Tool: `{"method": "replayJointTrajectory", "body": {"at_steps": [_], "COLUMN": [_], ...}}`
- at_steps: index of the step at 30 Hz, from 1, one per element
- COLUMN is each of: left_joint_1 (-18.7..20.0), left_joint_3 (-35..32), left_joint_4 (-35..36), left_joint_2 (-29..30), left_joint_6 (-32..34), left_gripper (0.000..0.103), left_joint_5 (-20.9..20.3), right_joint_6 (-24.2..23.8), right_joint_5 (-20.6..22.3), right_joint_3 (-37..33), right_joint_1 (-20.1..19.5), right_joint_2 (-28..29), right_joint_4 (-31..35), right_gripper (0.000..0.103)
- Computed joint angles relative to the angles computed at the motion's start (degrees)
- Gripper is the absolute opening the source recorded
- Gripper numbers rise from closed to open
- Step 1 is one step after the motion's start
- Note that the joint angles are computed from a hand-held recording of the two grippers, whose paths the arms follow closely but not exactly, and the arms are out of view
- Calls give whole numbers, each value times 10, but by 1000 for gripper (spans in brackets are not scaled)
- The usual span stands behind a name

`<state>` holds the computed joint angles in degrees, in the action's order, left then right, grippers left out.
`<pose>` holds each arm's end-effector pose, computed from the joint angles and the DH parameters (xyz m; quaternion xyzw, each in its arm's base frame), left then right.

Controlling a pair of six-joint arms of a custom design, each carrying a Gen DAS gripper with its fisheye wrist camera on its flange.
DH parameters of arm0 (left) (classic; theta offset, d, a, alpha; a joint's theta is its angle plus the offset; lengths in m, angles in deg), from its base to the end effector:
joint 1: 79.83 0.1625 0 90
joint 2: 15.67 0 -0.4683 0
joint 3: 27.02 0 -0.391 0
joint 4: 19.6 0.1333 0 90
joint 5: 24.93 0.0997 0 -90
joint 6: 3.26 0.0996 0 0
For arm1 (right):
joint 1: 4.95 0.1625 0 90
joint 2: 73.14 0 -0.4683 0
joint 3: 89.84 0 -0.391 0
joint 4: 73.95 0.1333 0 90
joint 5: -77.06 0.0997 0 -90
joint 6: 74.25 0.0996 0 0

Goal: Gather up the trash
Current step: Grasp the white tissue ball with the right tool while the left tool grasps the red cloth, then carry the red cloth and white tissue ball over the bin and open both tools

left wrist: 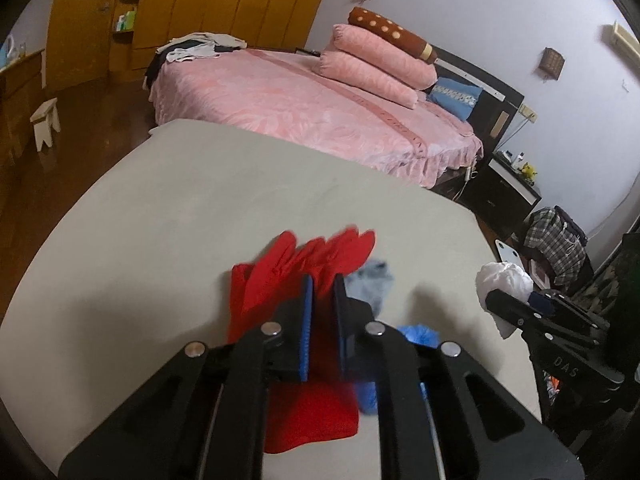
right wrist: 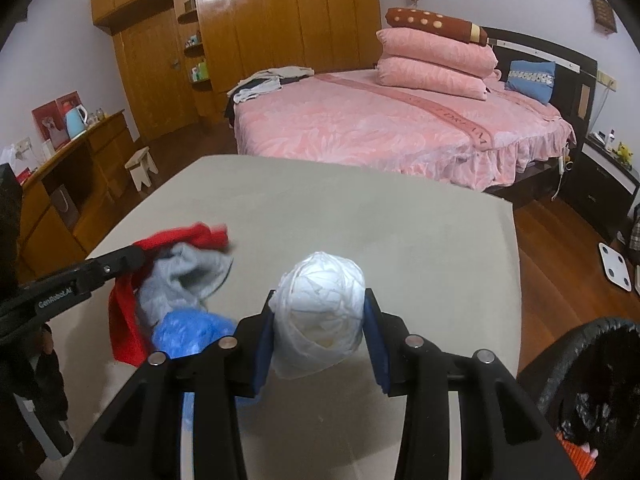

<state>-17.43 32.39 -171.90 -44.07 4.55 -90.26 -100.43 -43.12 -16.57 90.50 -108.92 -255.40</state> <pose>-0.2524 -0.8602 0.1582 0.2312 0.9137 -0.2949 0.1574 0.1606 -0.8068 0.2283 0.1209 -0.8601 0.3891 0.3070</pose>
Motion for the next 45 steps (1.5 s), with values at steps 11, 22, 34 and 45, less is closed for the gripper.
{"method": "replayJointTrajectory", "body": {"at_steps": [11,22,34,45], "left_joint_1": [4,6,-28,-67], "left_joint_3": [38,49,79,105], "left_joint_4": [-18,-28,-84,-93], "left_joint_2": [-11,-17,-46,-53], "left_joint_6": [9,15,34,50], "left_gripper": [48,5,5,5], "left_joint_5": [44,54,26,-1], "right_joint_6": [5,-6,-11,-5], "right_joint_5": [-7,-9,2,0], "right_joint_3": [23,31,60,114], "right_joint_1": [2,4,17,34], "right_joint_2": [-6,-7,-35,-87], "right_joint_4": [-12,-23,-61,-111], "right_gripper": [41,41,41,41]}}
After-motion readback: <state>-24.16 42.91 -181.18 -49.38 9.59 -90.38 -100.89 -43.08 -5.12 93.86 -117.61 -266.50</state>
